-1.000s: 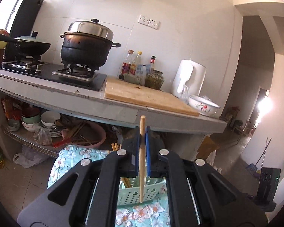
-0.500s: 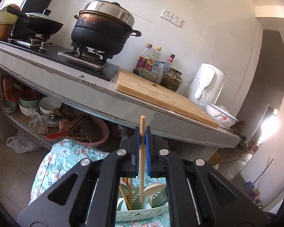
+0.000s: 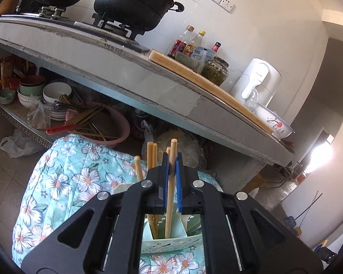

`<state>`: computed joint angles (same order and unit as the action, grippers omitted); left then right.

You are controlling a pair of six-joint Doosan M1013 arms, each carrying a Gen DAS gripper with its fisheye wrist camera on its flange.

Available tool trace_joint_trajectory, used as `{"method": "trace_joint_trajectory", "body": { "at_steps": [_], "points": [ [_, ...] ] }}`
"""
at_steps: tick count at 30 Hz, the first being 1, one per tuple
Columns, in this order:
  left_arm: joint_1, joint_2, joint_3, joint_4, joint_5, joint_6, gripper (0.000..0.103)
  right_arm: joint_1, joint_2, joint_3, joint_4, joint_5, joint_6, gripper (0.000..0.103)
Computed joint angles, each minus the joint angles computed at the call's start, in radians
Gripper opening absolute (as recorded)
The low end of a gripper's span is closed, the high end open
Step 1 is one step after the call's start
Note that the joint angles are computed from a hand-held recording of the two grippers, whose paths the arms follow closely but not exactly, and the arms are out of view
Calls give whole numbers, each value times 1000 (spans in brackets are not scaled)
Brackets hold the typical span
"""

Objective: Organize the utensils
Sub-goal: 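Lower the chopstick into the holder with the left tool and open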

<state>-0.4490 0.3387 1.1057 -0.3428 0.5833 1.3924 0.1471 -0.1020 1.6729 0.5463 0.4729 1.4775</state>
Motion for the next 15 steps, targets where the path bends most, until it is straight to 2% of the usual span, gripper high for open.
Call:
{"method": "trace_joint_trajectory", "body": {
  "at_steps": [11,13,15],
  "points": [
    [-1,-13,42,-67,37,79,7,16,2,-16,-77,2,55,6],
    [0,-18,46,-78,43,102,13,17,5,-22,-88,2,60,6],
    [-1,-27,57,-66,35,102,26,23,9,-30,-119,1,80,6]
  ]
}}
